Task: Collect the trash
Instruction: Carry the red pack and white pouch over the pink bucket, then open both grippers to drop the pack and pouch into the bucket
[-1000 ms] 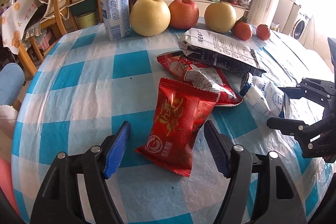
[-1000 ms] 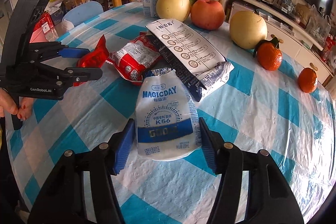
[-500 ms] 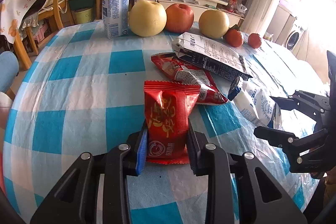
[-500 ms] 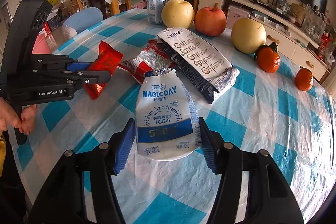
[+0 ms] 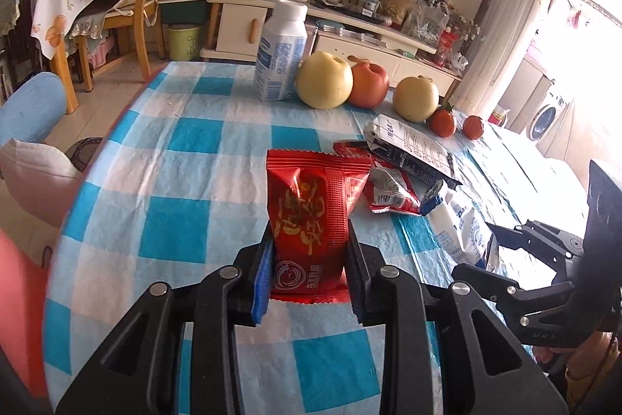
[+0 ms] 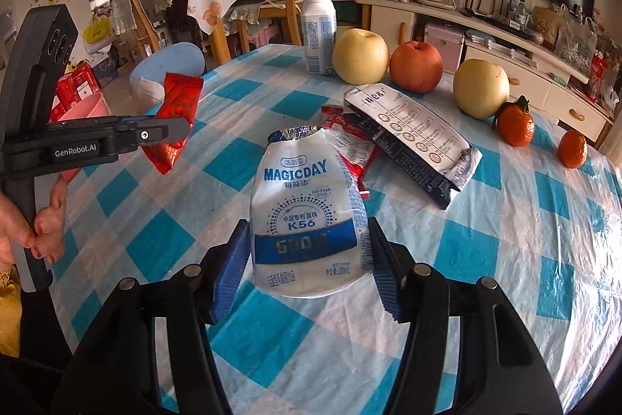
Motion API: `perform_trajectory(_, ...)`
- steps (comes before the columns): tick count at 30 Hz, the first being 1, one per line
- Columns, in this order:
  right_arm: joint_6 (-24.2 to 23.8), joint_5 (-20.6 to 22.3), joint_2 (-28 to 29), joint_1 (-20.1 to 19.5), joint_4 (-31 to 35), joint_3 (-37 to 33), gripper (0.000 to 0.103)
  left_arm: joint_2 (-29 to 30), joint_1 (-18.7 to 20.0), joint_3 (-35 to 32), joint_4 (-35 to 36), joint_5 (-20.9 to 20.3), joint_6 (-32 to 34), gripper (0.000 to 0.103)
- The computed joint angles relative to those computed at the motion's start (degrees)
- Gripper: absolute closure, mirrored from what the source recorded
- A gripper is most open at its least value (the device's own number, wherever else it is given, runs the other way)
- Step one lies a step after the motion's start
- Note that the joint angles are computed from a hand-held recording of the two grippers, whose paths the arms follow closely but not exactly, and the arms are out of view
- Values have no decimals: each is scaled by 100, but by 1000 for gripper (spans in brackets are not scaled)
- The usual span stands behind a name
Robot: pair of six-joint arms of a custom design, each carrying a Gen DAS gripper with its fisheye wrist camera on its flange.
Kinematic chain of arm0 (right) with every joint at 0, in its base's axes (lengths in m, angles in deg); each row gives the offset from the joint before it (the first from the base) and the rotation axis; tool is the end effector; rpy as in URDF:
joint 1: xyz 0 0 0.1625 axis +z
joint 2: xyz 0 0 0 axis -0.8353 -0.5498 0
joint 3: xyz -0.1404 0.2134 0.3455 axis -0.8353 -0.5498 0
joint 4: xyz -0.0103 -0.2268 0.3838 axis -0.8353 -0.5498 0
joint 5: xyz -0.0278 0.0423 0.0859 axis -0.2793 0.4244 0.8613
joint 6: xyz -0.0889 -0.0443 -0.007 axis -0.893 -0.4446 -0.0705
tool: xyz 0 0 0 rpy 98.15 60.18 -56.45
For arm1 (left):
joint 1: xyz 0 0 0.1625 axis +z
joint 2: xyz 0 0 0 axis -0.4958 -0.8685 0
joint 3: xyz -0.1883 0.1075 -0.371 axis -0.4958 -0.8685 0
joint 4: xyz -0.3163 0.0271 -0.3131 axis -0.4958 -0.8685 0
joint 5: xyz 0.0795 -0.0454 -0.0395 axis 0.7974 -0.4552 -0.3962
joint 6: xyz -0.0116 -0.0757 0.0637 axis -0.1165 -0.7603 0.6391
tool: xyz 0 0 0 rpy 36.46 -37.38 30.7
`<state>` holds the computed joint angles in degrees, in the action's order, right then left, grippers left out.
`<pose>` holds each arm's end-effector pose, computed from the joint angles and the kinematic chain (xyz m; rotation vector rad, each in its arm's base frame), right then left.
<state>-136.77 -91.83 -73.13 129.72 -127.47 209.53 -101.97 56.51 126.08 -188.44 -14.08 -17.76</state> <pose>0.0296 -0.3021 0.3707 0.5390 -2.3419 0.8491 -0.4190 -0.4196 -0.0225 0.8599 2.6160 -0.6772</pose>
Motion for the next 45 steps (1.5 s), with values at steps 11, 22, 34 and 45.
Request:
perform_trajectory(11,863,-686,1132,1215,-541,122,43,-890,132,594,-161,729,-417,70)
perform_trajectory(22,1438,-1156,3118,3090,-1113,-446,43,-2016,296,1313,-145,1615,-1222,69)
perform_trajectory(34,1381,-1291,5333,4249,-1448,-1643,43,-3478,545,2178,564,2683,-2556,69)
perform_trajectory(45,1680,-1617,6248,4334,-2068,-1895,17,-4056,719,2312,1945,3221,-3729,24)
